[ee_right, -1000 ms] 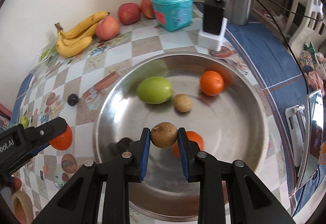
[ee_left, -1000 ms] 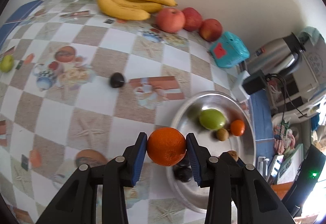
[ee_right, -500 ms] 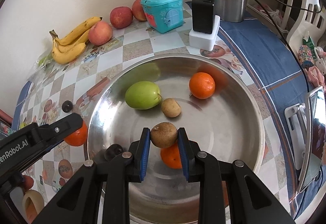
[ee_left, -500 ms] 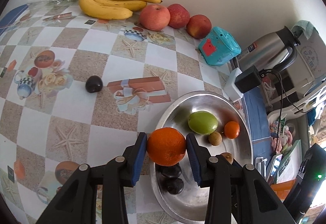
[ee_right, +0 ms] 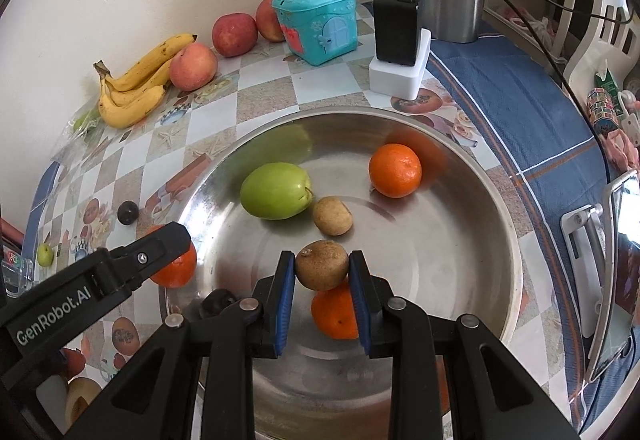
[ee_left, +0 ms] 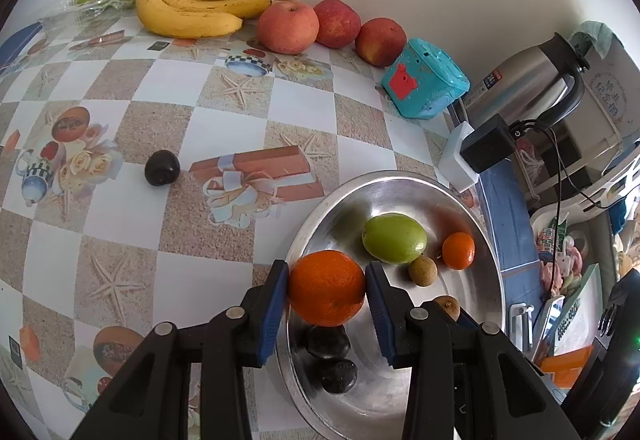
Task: Organize fruits
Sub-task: 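Open the left gripper to drop the orange while the right releases the kiwi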
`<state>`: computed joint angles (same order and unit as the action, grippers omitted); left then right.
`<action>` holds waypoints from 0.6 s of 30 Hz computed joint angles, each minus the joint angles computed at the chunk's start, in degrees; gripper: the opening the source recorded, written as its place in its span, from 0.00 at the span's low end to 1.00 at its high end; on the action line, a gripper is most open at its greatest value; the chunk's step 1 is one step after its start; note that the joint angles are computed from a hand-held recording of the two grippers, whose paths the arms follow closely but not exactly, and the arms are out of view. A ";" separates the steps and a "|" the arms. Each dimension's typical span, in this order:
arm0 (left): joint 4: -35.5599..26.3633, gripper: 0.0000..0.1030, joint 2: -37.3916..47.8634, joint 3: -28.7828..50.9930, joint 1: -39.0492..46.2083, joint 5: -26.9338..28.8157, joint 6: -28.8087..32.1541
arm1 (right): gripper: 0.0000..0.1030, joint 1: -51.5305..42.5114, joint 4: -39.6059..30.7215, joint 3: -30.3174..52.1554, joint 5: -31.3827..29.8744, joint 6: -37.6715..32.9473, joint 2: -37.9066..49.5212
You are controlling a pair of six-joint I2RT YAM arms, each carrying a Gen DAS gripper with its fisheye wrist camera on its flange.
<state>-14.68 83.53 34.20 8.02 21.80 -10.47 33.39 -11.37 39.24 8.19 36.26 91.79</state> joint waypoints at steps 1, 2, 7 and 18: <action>0.18 0.41 0.02 -0.04 -0.13 -0.18 -0.05 | 0.27 0.13 -0.08 0.18 0.25 -0.19 0.23; 0.39 0.41 0.04 -0.09 -0.28 -0.40 -0.05 | 0.27 0.14 -0.05 0.32 0.30 -0.39 0.48; 1.28 0.41 0.43 -0.15 -0.79 -0.80 -0.23 | 0.27 0.28 0.13 0.82 0.75 -0.61 1.47; 1.49 0.42 0.60 -0.02 -1.52 -1.29 -0.30 | 0.28 -0.26 -0.07 1.35 0.38 -0.43 2.18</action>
